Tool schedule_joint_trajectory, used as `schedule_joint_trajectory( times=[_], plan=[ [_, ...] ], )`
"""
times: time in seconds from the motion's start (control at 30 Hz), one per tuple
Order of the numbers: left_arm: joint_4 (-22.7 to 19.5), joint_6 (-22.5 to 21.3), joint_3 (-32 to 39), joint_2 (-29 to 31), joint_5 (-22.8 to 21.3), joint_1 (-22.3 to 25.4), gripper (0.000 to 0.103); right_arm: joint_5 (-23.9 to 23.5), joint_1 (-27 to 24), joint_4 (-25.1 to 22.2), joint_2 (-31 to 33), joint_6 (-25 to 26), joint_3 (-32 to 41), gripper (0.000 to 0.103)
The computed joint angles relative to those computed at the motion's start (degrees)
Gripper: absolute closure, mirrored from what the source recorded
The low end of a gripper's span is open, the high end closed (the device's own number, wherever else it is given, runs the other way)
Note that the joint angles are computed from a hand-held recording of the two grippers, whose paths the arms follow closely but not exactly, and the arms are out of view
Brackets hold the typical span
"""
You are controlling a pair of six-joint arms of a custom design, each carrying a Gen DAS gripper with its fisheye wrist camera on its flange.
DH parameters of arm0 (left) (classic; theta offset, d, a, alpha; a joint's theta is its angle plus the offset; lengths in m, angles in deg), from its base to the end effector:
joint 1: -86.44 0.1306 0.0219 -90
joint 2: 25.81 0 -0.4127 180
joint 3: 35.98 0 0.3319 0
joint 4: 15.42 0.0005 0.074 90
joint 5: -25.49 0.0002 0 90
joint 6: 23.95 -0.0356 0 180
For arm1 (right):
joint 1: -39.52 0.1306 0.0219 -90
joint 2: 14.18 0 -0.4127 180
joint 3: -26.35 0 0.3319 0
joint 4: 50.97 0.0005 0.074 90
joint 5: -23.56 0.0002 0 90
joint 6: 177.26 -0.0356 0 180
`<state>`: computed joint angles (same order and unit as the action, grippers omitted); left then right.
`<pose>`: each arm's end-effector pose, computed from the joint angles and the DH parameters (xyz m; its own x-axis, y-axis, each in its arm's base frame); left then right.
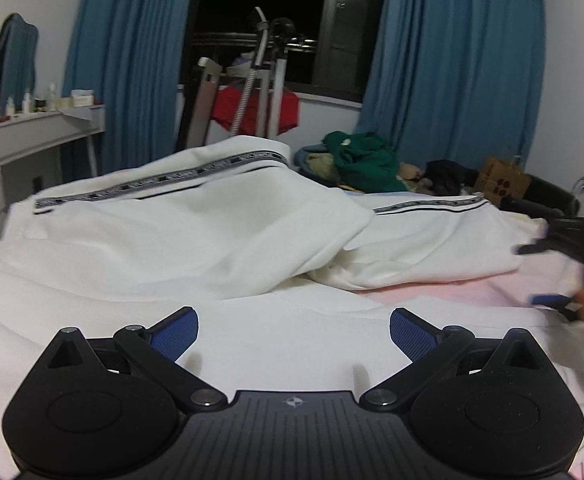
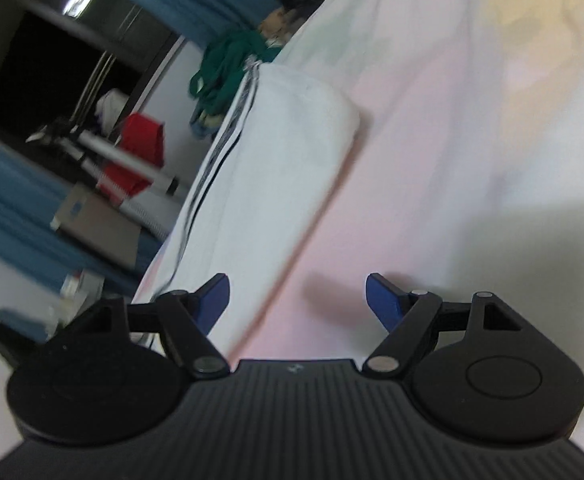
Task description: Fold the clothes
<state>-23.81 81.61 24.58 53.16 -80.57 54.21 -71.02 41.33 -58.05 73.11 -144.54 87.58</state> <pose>0.3047 -0.1811 0.3819 -0.4489 -0.0217 -0.8933 0.1902 0.9745 -0.1193 0.3918 0.0147 0.3370 -0.3781 0.8271 -0.4159 0.4066 0.5519 0.7281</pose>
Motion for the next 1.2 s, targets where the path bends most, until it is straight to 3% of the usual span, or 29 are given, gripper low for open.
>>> schedule_joint_trajectory(
  times=[0.13, 0.17, 0.2, 0.23, 0.3, 0.4, 0.5, 0.6, 0.7, 0.87, 0.97, 1.07, 1.2],
  plan=[
    [5.4, -0.2, -2.2, 1.9, 4.9, 2.2, 0.0, 6.9, 0.1, 4.7, 9.8, 0.2, 5.7, 0.03],
    [6.0, 0.1, -2.2, 2.5, 6.0, 2.7, 0.0, 9.5, 0.2, 5.3, 11.5, 1.0, 7.2, 0.037],
    [6.3, 0.4, -2.3, 3.1, 7.1, 3.2, 0.0, 11.9, 0.3, 4.9, 12.9, 1.2, 8.9, 0.052],
    [6.8, 0.7, -2.4, 3.6, 8.2, 3.8, 0.0, 12.7, -0.2, 2.1, 14.0, 1.2, 11.5, 0.058],
    [6.9, 1.6, -2.4, 4.5, 10.8, 4.9, 0.0, 13.6, -1.3, -3.6, 15.2, 2.5, 16.4, 0.095],
    [6.8, 3.6, -2.2, 5.4, 13.6, 6.6, 0.0, 14.3, -3.4, -11.3, 15.4, 7.1, 23.3, 0.095],
    [6.8, 4.3, -2.4, 5.2, 14.0, 6.8, 0.0, 14.8, -5.9, -13.6, 13.1, 12.6, 26.2, 0.095],
    [6.1, 3.7, -2.3, 4.9, 12.6, 6.2, 0.0, 18.1, -9.4, -11.4, 9.6, 14.6, 23.9, 0.095],
    [6.0, 2.6, -2.2, 4.4, 11.5, 5.7, 0.0, 19.7, -14.5, -9.0, 5.8, 14.1, 16.8, 0.095],
    [5.5, 0.6, -2.1, 4.4, 10.7, 5.0, 0.0, 14.3, -21.4, -10.4, 3.9, 12.3, 7.6, 0.095],
    [5.3, 0.0, -2.1, 4.1, 10.4, 4.8, 0.0, 10.8, -23.9, -5.1, 1.7, 11.2, 3.5, 0.095],
    [5.3, -1.2, -2.2, 3.7, 9.8, 4.2, 0.0, 13.6, -23.4, -1.3, 0.3, 14.6, 1.8, 0.095],
    [4.9, -1.8, -1.9, 4.0, 9.1, 3.6, 0.0, 12.3, -25.1, -2.2, 1.2, 13.4, -1.7, 0.095]
  ],
)
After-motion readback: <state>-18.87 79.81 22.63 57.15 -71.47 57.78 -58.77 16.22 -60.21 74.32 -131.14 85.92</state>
